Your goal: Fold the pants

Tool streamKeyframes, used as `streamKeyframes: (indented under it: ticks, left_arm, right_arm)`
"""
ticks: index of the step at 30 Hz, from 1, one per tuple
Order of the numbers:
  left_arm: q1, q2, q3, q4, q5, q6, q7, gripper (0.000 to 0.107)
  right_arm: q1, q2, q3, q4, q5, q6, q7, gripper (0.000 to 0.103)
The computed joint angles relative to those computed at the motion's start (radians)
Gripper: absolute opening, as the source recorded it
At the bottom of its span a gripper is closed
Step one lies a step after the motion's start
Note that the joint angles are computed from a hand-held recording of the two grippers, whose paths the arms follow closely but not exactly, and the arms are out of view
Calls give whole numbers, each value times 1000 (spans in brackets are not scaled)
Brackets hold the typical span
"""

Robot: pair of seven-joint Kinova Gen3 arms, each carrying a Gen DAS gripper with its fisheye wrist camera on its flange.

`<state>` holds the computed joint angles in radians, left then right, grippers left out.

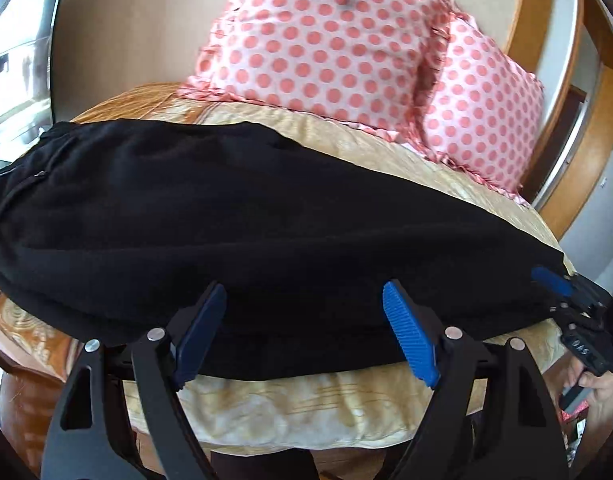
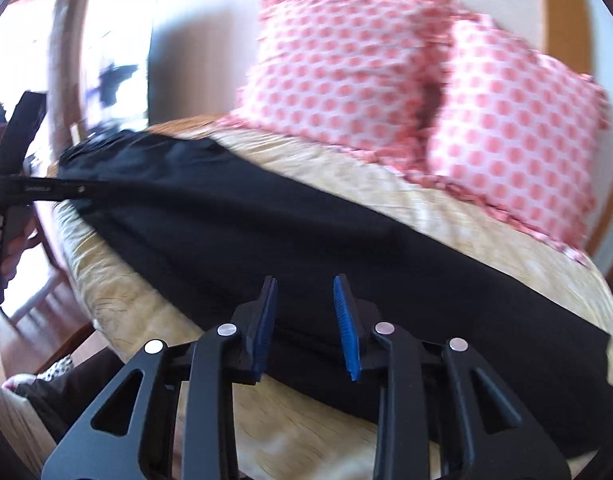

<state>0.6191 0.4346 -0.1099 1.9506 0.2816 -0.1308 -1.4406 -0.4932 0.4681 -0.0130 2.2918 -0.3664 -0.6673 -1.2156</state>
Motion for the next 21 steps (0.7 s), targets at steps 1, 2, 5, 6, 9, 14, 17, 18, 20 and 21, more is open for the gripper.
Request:
streamKeyframes:
  ticks: [1,2,5,6,9,14,17,18,20,21]
  left_arm:
    - [16,3,-10,0,10,-5,-19,85]
    - [48,7,-39,-4,30,-5,-40,89]
    - [103,16,-95,-5,32,-8,-55,94]
    - [123,23,-115,-15,45,0,-64,94]
    - [111,25,-104,-18,41,9,-76,96]
    - [84,28,-77,-25,25,15,-75,98]
    - [71,26,-63,-24,17,12,-71,98]
    - [70,25,-62,-24,16,13,-70,98]
    - [65,22,-57,-22,13,11,-67,98]
    - [61,19,-53,-20,11,7,-66,98]
  right_arm:
    - [6,3,-1,-19,19,35,11,30]
    - [16,6,-6,-37,44,72,17,31]
    - [-6,9,10,-63,52,149,54,31]
    - [-37,10,32,-61,29,157,73,31]
    - [-41,14,43,-77,33,196,99,31]
    - [-146,24,155,-118,-75,237,231,31]
    - [-134,32,139,-124,-66,228,250,13]
    - [-149,38,147,-118,-78,209,266,9]
    - [-159,40,144,-103,-94,177,284,6]
    - [-147,38,126,-83,-83,144,278,4]
